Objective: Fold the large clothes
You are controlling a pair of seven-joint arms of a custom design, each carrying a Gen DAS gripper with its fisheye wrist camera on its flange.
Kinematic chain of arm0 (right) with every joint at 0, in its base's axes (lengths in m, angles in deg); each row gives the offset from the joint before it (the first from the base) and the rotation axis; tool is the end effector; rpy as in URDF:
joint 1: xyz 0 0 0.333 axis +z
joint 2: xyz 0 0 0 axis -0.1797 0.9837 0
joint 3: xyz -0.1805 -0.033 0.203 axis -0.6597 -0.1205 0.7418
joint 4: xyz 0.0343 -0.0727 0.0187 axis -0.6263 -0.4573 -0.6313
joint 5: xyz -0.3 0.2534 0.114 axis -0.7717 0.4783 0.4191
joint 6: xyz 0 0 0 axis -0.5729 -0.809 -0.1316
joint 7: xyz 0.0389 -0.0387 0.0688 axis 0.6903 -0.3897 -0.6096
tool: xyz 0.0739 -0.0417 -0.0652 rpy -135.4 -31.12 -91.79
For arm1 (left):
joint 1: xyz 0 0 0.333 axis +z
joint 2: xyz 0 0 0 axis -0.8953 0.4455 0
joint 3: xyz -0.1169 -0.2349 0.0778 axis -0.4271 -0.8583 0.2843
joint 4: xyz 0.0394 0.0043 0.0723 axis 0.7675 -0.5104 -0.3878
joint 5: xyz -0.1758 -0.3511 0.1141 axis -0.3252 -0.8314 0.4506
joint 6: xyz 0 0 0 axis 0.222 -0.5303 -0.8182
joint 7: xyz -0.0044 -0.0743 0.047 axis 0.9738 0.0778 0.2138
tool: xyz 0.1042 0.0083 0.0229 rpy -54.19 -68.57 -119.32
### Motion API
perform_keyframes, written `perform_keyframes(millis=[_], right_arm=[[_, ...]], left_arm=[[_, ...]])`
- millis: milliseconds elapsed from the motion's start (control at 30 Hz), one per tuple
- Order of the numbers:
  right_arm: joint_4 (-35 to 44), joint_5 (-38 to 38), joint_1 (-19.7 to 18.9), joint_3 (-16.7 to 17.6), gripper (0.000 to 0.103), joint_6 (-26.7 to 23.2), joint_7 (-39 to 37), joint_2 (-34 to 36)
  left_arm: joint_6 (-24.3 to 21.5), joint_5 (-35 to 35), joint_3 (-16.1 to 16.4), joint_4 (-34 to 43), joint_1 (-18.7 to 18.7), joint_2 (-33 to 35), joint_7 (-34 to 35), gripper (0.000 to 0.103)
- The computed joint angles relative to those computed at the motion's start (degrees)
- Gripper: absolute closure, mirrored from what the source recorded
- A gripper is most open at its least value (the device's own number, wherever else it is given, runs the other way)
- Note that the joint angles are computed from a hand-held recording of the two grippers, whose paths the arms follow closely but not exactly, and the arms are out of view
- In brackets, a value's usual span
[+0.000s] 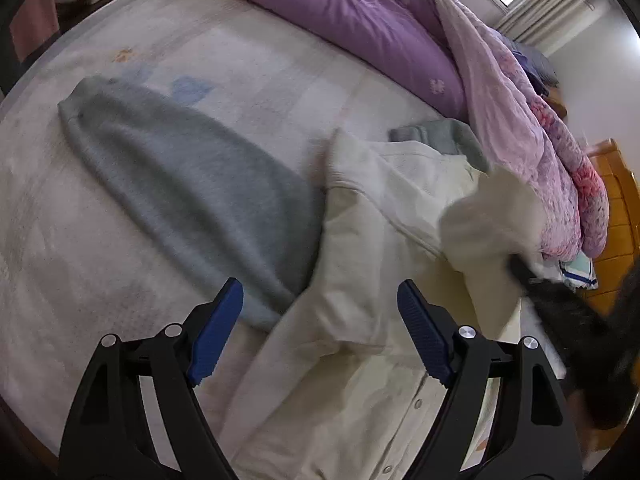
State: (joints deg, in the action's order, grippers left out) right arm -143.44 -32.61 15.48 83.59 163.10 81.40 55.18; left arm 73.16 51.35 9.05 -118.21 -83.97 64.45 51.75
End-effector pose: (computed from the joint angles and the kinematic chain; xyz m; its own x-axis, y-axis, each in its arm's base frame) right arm 0.5267 0.4146 0.4424 0.1601 -0.9129 -0.3756 -0.9042 0.0170 -0.4267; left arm 0.4481 -0.3223 0.4237 0.4789 -0.7989 0.3638 -0.7598 -0.5848 -0.2840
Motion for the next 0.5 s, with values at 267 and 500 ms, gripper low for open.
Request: perform_keyframes(millis=[267,500], right_arm=[[3.61,-4.39,3.07,1.17,0.09,-6.22,0.8,6.45],[-0.96,6.99,-0.71,5.1,0.042,-5.15,-13.07,2.6]], left_arm=[[1.19,-2.35,1.12,-6.53,0.05,-4.77,0.17,0.023],[1.69,-1.07,0.67,-5.14,0.43,-4.35,-3.42,0.023]])
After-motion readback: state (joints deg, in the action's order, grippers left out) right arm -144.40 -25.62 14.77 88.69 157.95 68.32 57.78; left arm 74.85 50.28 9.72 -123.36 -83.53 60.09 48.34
